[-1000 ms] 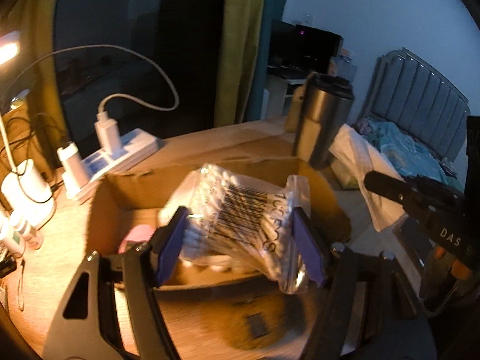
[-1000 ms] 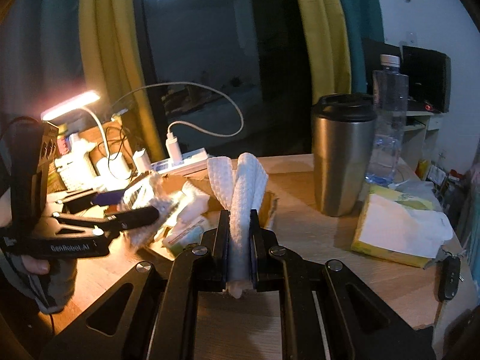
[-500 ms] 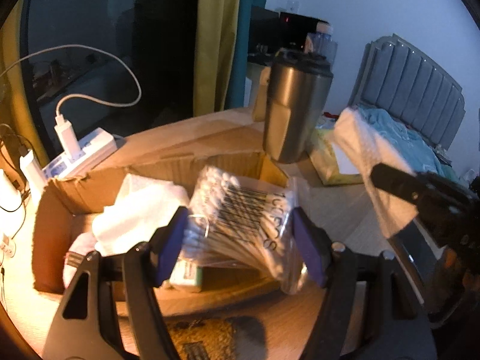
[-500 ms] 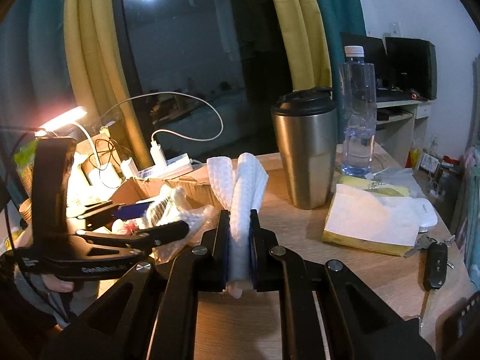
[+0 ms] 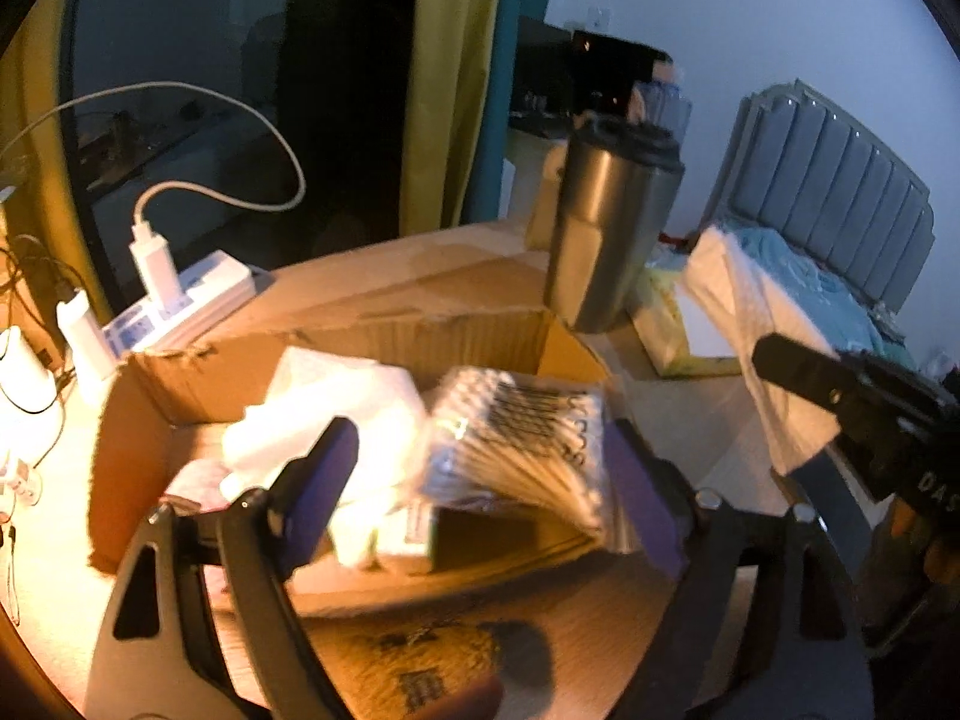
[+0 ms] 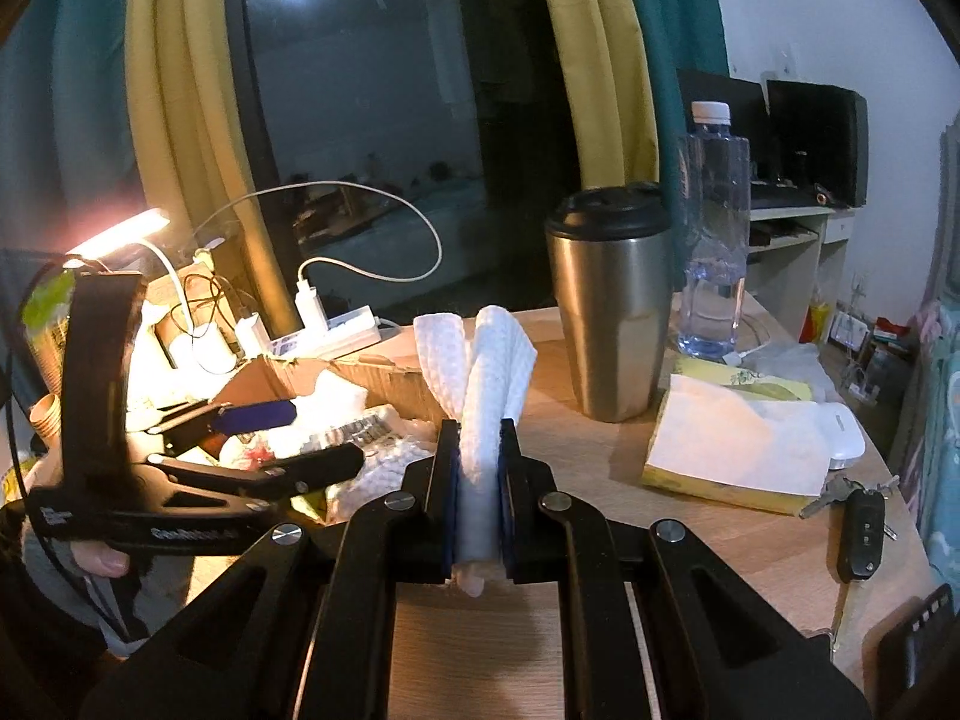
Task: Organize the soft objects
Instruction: 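Lift and carry the cloth and swab bag over the cardboard box with both tools, then open the left tool over the box while the right tool lowers the cloth and opens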
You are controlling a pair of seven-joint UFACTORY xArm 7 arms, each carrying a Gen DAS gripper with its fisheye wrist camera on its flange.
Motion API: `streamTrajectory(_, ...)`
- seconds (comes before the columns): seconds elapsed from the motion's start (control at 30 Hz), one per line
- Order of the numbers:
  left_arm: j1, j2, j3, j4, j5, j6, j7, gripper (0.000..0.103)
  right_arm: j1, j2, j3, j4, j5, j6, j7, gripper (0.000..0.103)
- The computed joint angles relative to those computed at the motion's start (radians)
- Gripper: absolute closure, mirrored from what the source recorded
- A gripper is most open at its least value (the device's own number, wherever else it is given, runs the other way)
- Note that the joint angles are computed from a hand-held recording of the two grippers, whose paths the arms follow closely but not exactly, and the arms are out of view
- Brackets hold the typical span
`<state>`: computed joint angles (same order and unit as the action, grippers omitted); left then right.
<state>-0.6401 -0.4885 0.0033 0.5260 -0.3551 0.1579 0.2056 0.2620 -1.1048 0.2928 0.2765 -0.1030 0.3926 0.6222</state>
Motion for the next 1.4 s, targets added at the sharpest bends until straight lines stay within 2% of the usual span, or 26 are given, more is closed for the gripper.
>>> streamTrajectory(0.3, 0.003, -0.159, 0.088, -0.067, -0.014, 0.026, 0.034, 0.018, 0.006, 0.086, 0.068, 0.081, -0.016, -0.003, 0.034, 0.091)
streamTrajectory(0.53, 0.015, -0.247, 0.173, -0.106, -0.035, 0.069, 0.105, 0.018, -0.009, 0.197, 0.127, 0.168, -0.052, -0.015, 0.072, 0.091)
streamTrajectory(1.03, 0.186, -0.341, 0.290, -0.149, -0.055, 0.144, 0.280, 0.018, -0.103, 0.493, 0.282, 0.372, -0.205, -0.075, 0.224, 0.091)
streamTrajectory(1.2, 0.261, -0.325, 0.277, -0.154, -0.053, 0.153, 0.295, 0.018, -0.123, 0.581, 0.315, 0.444, -0.285, -0.067, 0.276, 0.091)
streamTrajectory(1.4, 0.287, -0.317, 0.308, -0.165, -0.072, 0.169, 0.344, 0.018, -0.145, 0.696, 0.350, 0.521, -0.407, -0.059, 0.364, 0.091)
